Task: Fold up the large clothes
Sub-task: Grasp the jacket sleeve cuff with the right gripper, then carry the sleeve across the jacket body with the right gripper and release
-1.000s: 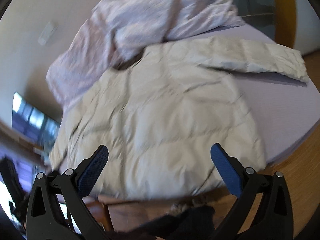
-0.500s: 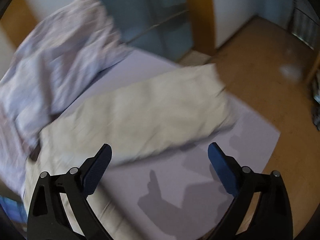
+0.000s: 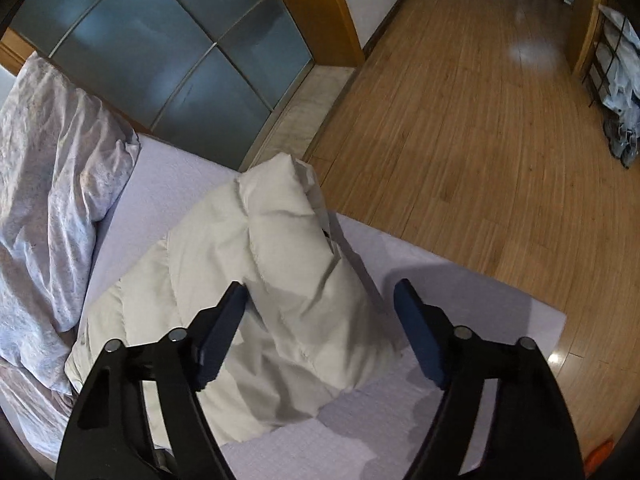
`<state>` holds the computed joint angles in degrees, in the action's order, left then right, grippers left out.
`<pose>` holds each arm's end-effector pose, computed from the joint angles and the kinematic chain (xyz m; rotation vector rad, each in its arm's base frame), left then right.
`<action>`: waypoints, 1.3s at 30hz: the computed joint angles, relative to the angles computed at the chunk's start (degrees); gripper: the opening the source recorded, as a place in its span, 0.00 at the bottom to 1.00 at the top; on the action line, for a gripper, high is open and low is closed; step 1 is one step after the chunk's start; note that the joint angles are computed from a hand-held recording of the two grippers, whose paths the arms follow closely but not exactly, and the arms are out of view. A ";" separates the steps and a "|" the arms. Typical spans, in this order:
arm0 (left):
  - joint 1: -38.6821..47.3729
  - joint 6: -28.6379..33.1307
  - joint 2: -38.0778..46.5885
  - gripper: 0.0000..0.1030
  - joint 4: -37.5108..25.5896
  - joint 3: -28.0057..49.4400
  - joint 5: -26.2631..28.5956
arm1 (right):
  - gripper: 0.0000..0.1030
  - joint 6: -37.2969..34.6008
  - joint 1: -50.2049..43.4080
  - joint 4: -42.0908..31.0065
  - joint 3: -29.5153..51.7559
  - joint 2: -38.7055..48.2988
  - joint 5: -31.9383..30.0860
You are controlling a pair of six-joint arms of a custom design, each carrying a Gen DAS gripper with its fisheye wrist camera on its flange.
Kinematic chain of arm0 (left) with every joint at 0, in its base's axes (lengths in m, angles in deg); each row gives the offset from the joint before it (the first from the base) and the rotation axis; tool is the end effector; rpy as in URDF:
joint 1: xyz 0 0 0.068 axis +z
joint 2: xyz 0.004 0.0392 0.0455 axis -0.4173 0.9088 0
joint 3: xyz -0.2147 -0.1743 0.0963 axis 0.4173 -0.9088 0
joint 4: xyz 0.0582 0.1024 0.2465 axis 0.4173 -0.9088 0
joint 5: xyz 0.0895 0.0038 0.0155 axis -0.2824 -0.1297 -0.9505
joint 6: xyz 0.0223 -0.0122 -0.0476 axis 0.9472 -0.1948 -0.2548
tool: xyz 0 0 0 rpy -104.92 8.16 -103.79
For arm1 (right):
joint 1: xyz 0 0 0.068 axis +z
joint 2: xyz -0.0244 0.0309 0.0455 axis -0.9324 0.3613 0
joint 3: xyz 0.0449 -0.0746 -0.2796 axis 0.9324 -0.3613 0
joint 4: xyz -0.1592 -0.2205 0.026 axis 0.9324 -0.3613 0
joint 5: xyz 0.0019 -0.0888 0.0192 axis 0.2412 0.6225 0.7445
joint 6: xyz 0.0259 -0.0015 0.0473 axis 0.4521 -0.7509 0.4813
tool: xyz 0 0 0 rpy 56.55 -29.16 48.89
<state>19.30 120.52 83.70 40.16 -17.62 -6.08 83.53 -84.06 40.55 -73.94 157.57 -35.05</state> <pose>0.2486 0.2159 0.1448 0.1922 2.6293 -0.2835 0.1645 -0.0505 0.0832 1.5515 1.9379 0.1346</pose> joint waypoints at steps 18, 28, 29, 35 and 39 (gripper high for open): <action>1.39 -0.52 2.24 0.98 -1.53 3.21 -0.30 | 0.15 -2.80 3.29 0.99 0.65 -1.20 0.19; 2.47 1.31 8.82 0.98 -6.39 12.16 2.19 | 0.15 4.66 27.27 -12.14 9.81 -13.06 13.59; 2.67 1.57 9.46 0.98 -7.05 13.17 2.43 | 0.15 4.66 28.52 -12.25 11.15 -12.24 13.87; 4.39 3.07 13.71 0.98 -10.45 19.89 3.68 | 0.14 3.82 39.53 -11.53 25.99 0.73 15.12; 5.75 3.08 16.45 0.98 -12.30 24.37 4.33 | 0.14 3.38 43.45 -14.01 36.65 11.15 14.06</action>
<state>25.05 123.60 100.15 27.86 6.76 -1.75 86.91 -40.60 26.53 -37.29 168.73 -20.99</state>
